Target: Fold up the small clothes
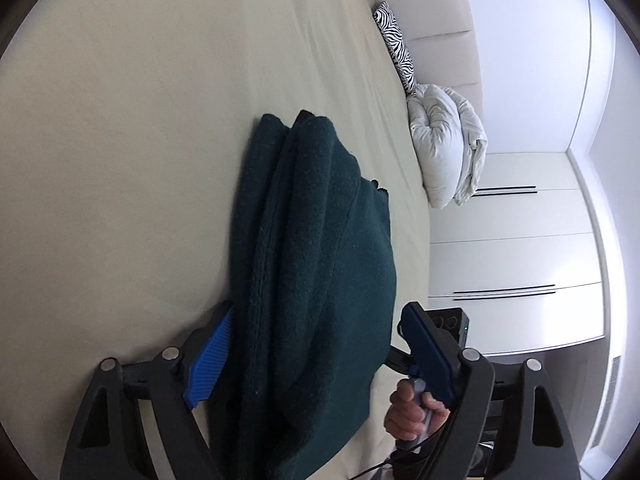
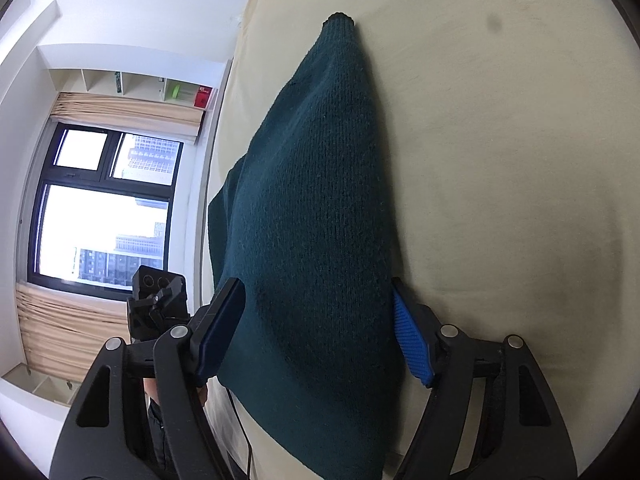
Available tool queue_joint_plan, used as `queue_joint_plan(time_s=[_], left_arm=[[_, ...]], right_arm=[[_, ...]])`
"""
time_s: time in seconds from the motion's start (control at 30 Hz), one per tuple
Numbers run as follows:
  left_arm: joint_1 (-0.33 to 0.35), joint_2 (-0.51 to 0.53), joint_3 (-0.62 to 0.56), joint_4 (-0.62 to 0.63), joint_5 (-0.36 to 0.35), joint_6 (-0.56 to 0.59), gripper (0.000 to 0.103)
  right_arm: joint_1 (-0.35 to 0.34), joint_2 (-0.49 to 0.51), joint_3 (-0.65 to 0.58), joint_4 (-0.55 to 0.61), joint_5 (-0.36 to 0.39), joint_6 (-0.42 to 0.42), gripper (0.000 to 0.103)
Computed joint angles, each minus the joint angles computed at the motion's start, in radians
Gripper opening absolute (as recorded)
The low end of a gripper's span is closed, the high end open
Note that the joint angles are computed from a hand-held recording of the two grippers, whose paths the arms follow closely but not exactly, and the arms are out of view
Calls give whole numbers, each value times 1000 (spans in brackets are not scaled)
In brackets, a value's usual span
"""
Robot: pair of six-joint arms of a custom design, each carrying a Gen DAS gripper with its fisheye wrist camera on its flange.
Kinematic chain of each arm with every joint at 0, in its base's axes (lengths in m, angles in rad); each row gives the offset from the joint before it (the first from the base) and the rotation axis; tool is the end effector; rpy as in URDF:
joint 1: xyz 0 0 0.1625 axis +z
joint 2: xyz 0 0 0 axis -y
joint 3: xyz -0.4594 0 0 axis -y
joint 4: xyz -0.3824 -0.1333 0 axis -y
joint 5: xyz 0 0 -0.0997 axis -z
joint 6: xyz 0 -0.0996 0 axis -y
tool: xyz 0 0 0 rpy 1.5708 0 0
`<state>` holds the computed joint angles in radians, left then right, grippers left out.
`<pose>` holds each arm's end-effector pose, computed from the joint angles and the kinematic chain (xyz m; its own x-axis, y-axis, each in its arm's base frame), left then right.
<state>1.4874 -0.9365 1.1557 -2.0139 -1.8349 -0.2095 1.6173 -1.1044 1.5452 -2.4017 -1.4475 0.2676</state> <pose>0.0433 -0.7703 0.3778 -0.9531 -0.0669 0.2951 -0.1196 0.9791 -0.1643 0.1771 -0.6747 0.3562 -0.9653 0.1547 -0.2102 0.2201 0.9155 -0.3367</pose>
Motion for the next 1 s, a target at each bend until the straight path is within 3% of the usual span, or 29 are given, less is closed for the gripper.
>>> queue_joint_plan(time_s=[0.27, 0.33, 0.37, 0.43, 0.5, 0.6, 0.7, 1.0], left_arm=[[-19, 19, -28, 42, 64, -8, 69], [-32, 22, -28, 50, 109, -7, 53], [-36, 21, -25, 51, 133, -13, 37], [-33, 17, -9, 37, 138, -20, 31], [-43, 9, 10, 14, 160, -19, 28], [-82, -18, 45, -6, 249, -11, 27], [-113, -51, 78, -20, 275, -14, 26], [-243, -218, 277, -25, 367, 27, 26]], right_arm=[[25, 28, -47, 49, -64, -2, 67], [35, 37, -59, 60, -93, 0, 63], [37, 39, -64, 65, -106, -1, 59], [46, 39, -71, 82, -137, -9, 55], [58, 37, -75, 92, -172, -21, 48], [99, 37, -85, 99, -264, -44, 41], [146, 22, -85, 96, -340, -60, 38], [228, -144, 42, 106, -341, -47, 36]])
